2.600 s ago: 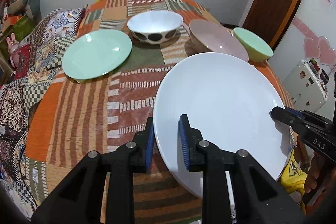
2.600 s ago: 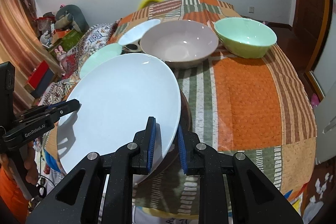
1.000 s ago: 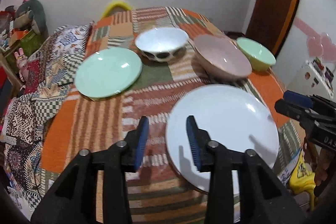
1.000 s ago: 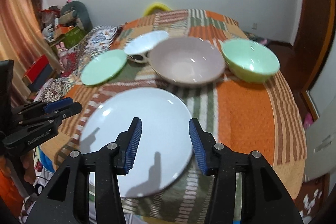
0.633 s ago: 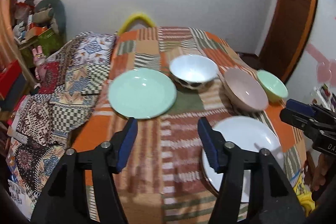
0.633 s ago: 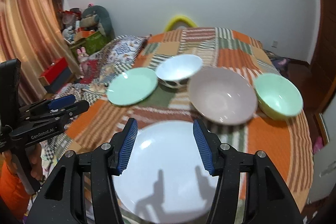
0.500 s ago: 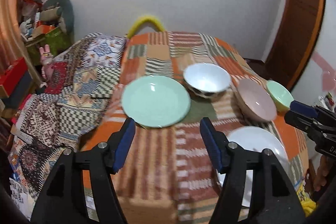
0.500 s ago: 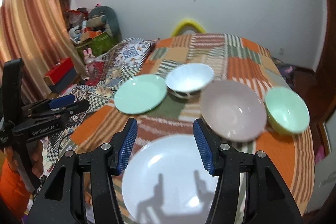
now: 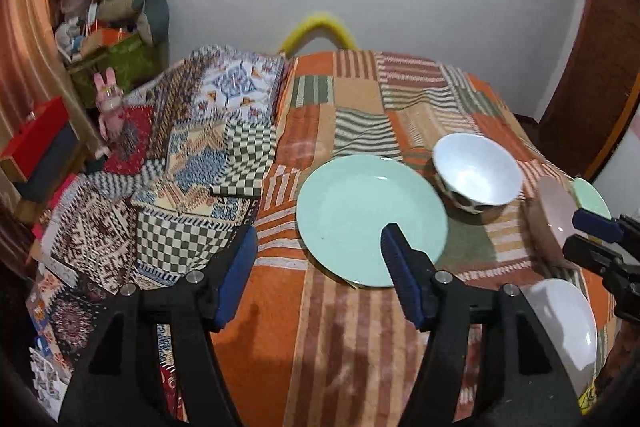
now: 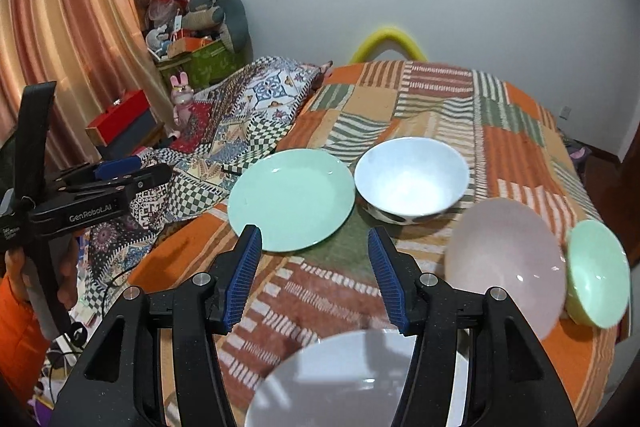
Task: Organize plates and bowls
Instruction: 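Move the left tool to the mint green plate and grasp its rim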
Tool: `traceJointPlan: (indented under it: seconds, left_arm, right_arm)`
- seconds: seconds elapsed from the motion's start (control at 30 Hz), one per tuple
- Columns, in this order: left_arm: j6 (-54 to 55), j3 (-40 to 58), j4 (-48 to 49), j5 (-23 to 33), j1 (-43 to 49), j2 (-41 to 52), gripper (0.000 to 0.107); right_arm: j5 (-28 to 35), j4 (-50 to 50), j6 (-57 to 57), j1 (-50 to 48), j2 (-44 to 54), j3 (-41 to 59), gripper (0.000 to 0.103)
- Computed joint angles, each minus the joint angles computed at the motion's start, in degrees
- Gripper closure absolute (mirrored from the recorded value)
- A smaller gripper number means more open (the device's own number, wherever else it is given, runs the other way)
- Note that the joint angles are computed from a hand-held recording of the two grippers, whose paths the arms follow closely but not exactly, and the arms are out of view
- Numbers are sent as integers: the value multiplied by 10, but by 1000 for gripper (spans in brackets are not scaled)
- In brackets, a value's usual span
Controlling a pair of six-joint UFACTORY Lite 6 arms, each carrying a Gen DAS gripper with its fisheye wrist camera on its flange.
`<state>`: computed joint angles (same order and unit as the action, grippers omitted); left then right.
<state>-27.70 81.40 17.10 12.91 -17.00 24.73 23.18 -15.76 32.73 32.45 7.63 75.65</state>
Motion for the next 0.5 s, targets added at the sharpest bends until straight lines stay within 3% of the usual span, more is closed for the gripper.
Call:
traceJointPlan:
  seconds: [0.17,0.33,0.5]
  left_arm:
    - [228,128,-223,18,44,130,43]
    - [292,257,-266,46,59,246,45]
    - [360,420,-316,106,73,376,66]
  right_arm:
    - [-2,50,-48,-22,89,66,51]
    - [16,140,-124,-45,181,142,53]
    - [64,175,-162,-52,263,229,67]
